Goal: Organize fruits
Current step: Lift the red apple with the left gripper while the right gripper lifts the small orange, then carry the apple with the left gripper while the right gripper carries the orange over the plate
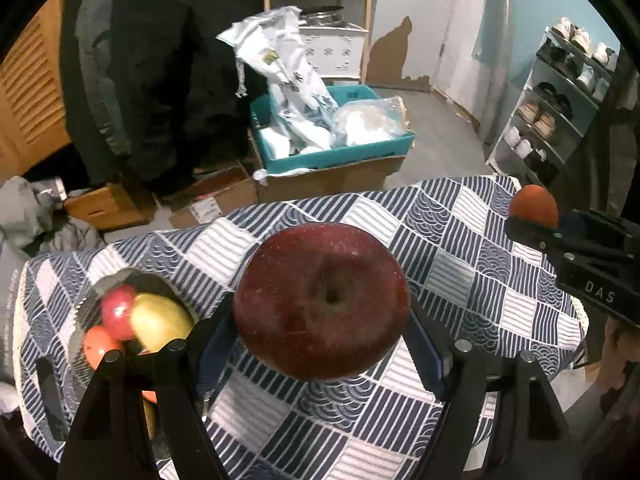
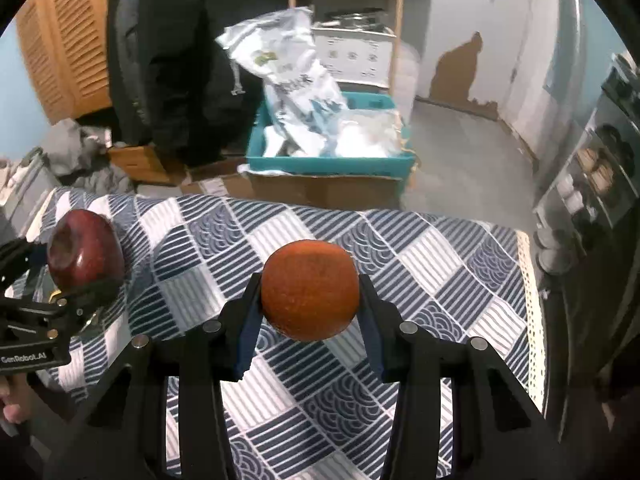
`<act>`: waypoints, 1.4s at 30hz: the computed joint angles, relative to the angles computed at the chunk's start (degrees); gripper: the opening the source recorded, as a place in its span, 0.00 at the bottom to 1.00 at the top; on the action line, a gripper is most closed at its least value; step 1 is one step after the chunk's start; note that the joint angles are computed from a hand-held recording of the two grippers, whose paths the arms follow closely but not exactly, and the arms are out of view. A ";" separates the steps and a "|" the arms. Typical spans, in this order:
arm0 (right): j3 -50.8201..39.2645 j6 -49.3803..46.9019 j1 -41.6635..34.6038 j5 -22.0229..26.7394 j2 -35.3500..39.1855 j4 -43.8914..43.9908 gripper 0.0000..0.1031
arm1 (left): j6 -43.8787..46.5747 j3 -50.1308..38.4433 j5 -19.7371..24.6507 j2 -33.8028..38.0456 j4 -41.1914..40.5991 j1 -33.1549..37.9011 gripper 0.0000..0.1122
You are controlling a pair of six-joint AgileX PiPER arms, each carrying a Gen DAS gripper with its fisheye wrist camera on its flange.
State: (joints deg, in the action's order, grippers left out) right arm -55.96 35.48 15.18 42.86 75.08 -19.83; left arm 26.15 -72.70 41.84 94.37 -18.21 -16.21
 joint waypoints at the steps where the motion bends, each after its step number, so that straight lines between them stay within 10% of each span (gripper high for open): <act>1: -0.55 0.64 1.03 0.35 0.36 -0.53 0.43 | 0.48 0.35 0.08 -0.44 -0.33 0.79 0.71; 42: -30.70 -5.46 21.09 0.35 30.78 8.93 0.43 | 14.90 -1.18 2.92 4.66 -6.96 32.56 0.71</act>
State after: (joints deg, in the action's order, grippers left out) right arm -86.66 30.02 36.28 43.21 105.86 -10.90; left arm 41.05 -73.88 44.76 99.03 -25.17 16.35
